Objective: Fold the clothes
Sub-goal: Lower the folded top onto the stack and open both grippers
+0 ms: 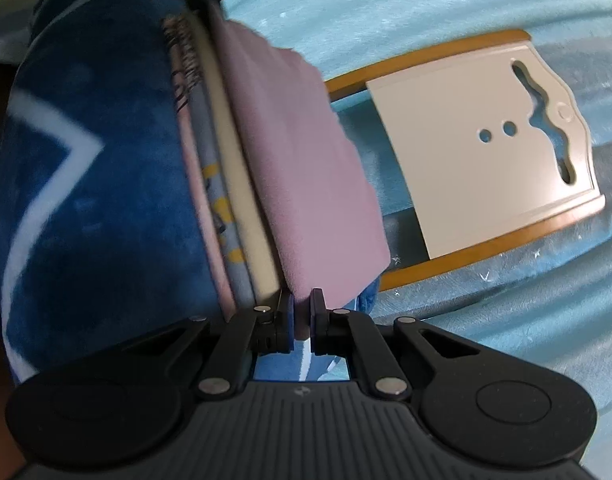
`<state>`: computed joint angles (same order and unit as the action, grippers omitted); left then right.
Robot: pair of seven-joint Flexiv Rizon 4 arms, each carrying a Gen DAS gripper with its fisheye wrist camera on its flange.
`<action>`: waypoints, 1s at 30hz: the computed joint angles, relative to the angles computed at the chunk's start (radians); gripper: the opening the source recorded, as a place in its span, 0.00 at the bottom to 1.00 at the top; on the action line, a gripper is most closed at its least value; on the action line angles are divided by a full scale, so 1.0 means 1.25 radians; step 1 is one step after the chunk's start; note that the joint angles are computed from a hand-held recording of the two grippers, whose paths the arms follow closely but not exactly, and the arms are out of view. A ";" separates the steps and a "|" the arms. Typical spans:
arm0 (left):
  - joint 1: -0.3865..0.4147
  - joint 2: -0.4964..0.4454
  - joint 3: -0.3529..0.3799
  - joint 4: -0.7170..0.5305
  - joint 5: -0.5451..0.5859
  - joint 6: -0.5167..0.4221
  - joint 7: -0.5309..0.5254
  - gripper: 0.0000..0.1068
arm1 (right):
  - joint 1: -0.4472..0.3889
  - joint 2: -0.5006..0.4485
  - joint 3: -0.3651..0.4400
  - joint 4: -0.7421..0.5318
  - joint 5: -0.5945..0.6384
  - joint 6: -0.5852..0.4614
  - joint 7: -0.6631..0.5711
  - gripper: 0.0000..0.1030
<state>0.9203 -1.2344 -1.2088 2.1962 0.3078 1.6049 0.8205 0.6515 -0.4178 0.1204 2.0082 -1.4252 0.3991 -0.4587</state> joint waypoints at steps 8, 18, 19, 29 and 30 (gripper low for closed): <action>0.007 0.007 0.001 0.008 -0.007 -0.003 -0.020 0.02 | 0.008 -0.003 0.004 0.002 0.004 -0.011 0.023 0.06; 0.014 0.027 0.007 0.016 -0.003 0.003 -0.044 0.03 | 0.019 -0.010 0.002 -0.002 0.012 -0.031 0.021 0.08; 0.017 0.031 0.007 0.017 -0.004 0.003 -0.048 0.03 | 0.020 -0.010 0.003 -0.001 0.012 -0.034 0.023 0.08; 0.016 0.074 0.016 0.027 -0.014 0.018 -0.113 0.03 | 0.026 -0.005 0.010 -0.002 0.038 -0.051 0.037 0.07; 0.019 0.080 0.015 0.029 -0.015 0.016 -0.124 0.03 | 0.028 -0.004 0.011 -0.003 0.045 -0.055 0.039 0.07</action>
<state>0.9439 -1.1344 -1.1899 2.2329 0.2886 1.6254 0.6655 0.6860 -0.4234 0.1345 2.0048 -1.3686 0.3298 -0.4106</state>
